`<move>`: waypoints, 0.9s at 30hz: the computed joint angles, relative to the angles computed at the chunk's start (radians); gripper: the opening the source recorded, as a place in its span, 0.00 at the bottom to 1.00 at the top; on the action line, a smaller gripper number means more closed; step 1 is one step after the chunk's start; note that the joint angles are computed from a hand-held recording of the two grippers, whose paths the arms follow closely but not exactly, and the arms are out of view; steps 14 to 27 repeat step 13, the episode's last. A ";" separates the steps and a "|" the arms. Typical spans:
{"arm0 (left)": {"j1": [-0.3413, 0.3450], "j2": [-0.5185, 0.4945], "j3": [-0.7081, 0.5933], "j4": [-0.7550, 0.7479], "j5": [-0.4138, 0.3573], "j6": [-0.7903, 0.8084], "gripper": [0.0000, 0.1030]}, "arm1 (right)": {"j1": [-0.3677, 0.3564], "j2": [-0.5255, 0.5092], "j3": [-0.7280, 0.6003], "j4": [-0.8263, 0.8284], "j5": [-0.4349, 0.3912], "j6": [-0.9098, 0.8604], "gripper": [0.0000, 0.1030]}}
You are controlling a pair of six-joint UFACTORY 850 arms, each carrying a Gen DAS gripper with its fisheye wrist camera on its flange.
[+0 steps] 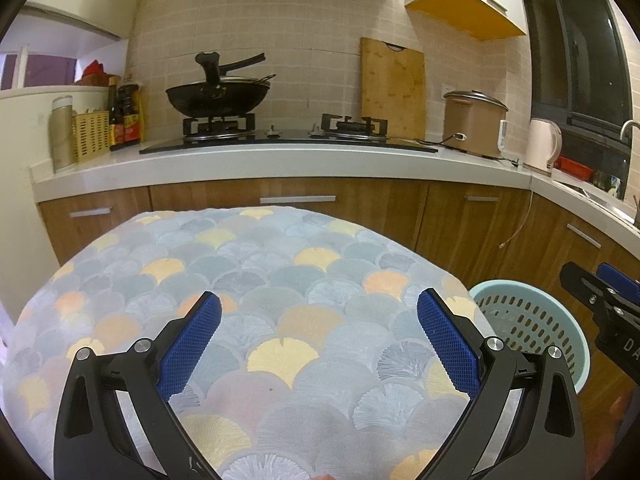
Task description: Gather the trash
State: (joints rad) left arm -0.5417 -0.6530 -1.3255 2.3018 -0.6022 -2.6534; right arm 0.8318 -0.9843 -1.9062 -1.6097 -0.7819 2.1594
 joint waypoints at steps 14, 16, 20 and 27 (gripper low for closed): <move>0.009 0.014 0.019 0.112 0.019 -0.105 0.93 | 0.000 0.008 0.012 -0.004 -0.002 0.008 0.70; 0.009 0.014 0.019 0.112 0.019 -0.105 0.93 | 0.000 0.008 0.012 -0.004 -0.002 0.008 0.70; 0.009 0.014 0.019 0.112 0.019 -0.105 0.93 | 0.000 0.008 0.012 -0.004 -0.002 0.008 0.70; 0.009 0.014 0.019 0.112 0.019 -0.105 0.93 | 0.000 0.008 0.012 -0.004 -0.002 0.008 0.70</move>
